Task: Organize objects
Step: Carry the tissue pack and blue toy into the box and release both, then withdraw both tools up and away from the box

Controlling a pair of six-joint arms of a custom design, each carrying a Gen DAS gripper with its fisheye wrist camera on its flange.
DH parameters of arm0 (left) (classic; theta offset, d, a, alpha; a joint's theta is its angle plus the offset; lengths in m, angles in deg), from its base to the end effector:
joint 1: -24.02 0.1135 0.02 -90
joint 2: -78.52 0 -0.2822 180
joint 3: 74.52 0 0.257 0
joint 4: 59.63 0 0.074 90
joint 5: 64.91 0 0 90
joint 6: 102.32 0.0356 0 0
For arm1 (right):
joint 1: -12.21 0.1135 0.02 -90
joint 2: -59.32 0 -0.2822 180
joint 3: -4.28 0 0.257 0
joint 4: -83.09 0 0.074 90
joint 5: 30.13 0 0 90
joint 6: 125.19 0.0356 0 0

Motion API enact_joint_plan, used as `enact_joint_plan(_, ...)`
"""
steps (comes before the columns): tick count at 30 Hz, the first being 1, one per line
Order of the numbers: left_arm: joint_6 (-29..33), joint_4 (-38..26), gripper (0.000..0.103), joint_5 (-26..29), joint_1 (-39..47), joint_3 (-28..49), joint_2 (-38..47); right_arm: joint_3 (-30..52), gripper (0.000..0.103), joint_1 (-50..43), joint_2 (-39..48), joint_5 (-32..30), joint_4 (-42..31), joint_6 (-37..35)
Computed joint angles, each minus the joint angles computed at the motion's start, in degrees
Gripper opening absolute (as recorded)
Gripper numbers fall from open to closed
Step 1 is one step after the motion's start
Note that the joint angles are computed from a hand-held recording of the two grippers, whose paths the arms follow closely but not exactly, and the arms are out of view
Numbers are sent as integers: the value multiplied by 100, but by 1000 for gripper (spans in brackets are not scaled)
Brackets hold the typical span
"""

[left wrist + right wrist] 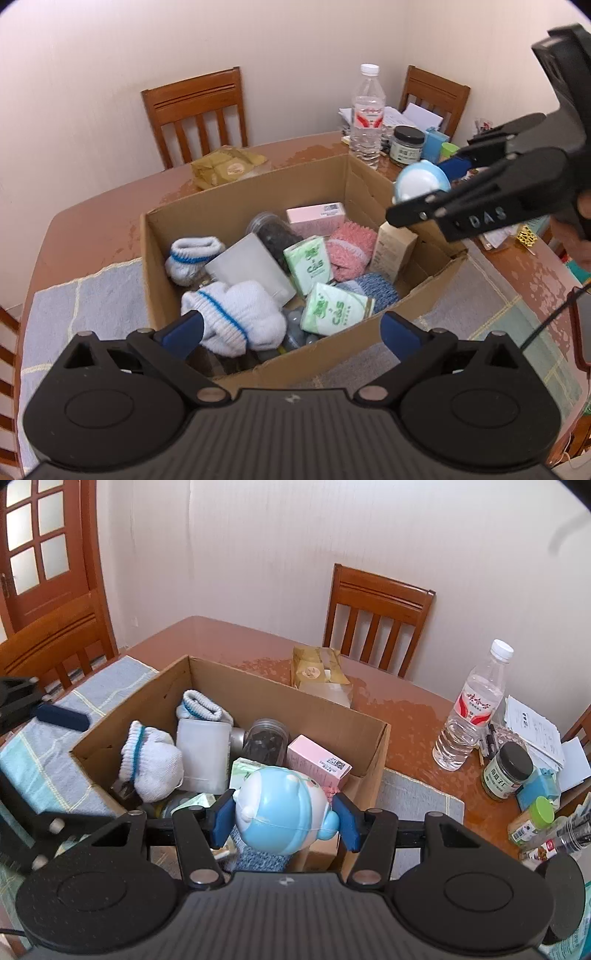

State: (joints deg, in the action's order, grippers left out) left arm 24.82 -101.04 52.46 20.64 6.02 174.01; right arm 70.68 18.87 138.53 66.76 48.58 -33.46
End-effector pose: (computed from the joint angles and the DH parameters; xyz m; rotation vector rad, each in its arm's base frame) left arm 0.3522 -0.0372 0.2402 1.0080 2.2149 -0.3524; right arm 0.2904 0.0296 0.2533 -0.0466 2.3898 -0.0752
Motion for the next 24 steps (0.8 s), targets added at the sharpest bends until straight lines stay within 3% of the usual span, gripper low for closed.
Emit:
enact_joint_plan(7,107,215,102,-14,181,-215,-197,441,62,24,534,7,-40,45)
enact_joint_plan(11,161,423,102,-6,208,-367,-291,628,92,79,697,155,-53,235)
enact_joint_plan(14,201,500,102,-41,179,-446,-367,662,99,114,670,243,-44,335)
enact_joint_plan(19,54,507,102,-66,148,-451,-410,965,102,71,699,311,-510,625)
enact_joint_plan(24,-691,321,102,-357,63,-230,-258,1222,103,88,665,526,-1102,973)
